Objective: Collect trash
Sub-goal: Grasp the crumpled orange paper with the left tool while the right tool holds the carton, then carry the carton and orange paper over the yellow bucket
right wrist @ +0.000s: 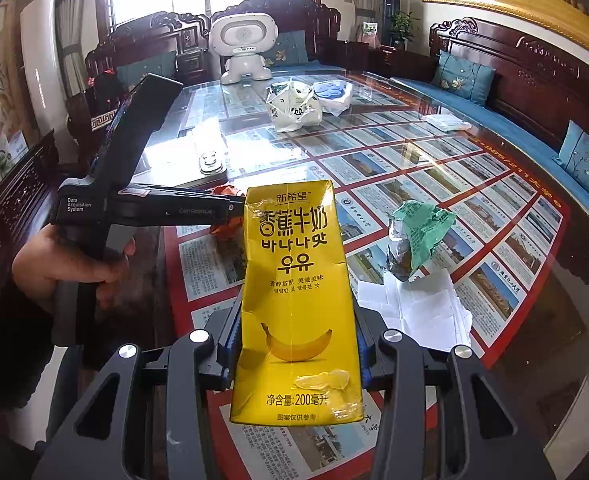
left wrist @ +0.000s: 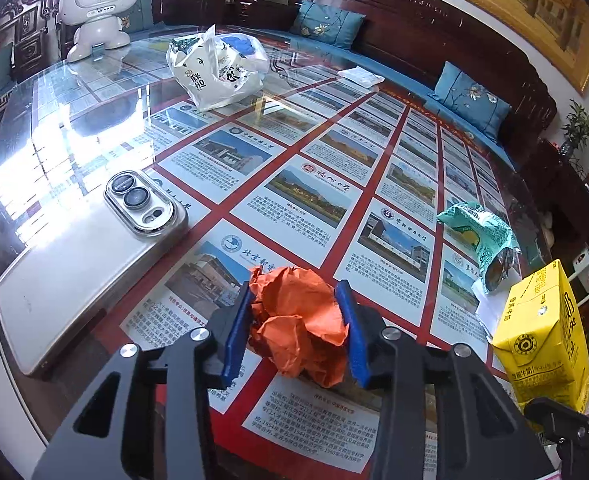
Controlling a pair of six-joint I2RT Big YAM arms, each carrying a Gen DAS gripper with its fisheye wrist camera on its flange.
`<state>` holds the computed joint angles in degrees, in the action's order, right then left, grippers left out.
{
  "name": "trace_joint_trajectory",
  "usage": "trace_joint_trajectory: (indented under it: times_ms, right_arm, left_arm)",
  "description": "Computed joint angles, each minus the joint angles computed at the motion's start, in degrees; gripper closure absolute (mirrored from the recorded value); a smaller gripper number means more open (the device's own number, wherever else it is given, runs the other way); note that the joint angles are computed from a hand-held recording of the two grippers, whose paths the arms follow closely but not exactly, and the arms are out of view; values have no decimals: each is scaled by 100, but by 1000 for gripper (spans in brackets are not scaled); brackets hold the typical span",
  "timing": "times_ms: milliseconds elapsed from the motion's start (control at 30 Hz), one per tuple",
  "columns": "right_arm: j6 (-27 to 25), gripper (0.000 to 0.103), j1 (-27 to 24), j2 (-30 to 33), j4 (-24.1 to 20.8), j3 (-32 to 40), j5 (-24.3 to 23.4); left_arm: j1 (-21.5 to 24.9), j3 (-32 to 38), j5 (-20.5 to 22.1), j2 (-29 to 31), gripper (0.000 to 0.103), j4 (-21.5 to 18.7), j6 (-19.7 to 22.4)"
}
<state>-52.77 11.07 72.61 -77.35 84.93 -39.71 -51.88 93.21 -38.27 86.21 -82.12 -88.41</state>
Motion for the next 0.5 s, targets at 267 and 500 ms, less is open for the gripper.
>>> trace_joint_trajectory:
  times_ms: [267, 500]
  right_arm:
    - [-58, 61, -187, -96, -116, 11, -139]
    - [-102, 61, -492, -290, -241, -35, -155]
  left_arm:
    - [-318, 363, -183, 157, 62, -267, -59]
    - [-701, 1306, -493, 668, 62, -863, 104]
